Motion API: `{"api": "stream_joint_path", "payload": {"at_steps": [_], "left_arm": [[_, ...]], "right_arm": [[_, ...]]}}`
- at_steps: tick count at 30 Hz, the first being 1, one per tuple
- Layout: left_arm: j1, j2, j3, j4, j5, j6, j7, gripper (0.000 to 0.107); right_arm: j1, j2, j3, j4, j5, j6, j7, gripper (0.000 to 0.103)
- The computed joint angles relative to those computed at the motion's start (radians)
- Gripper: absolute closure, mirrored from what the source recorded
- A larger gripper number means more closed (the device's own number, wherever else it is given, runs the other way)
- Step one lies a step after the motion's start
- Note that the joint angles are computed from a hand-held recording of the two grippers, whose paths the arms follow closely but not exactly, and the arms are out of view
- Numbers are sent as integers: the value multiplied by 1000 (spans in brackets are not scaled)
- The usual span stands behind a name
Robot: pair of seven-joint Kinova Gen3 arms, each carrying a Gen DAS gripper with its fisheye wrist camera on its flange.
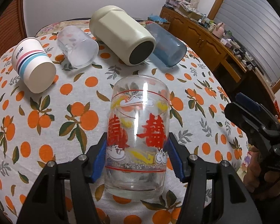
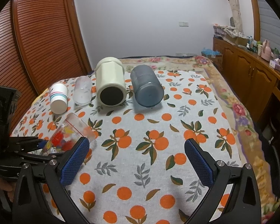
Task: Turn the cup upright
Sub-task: 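Lift the glass off the sheet with the left gripper, then grasp the glass with the right gripper while the left gripper releases it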
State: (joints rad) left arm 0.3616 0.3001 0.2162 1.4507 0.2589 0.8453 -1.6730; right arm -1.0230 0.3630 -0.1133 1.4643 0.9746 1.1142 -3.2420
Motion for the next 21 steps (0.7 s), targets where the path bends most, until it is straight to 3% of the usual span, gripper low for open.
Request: {"api": "stream_joint_path", "payload": {"at_steps": [8,15,21], "left_arm": [[-24,-38,6,19,35,-25,-42,45],[-59,-133,-11,75,63,-96,-80,38],[-69,-209,-36,134,14,-171,-77,36]], "right_arm": [[0,0,0,-7,-3,5,3,0],[10,9,-4,-63,-51,11,55,0],[29,39,0,-126,-137,-58,130,0]]}}
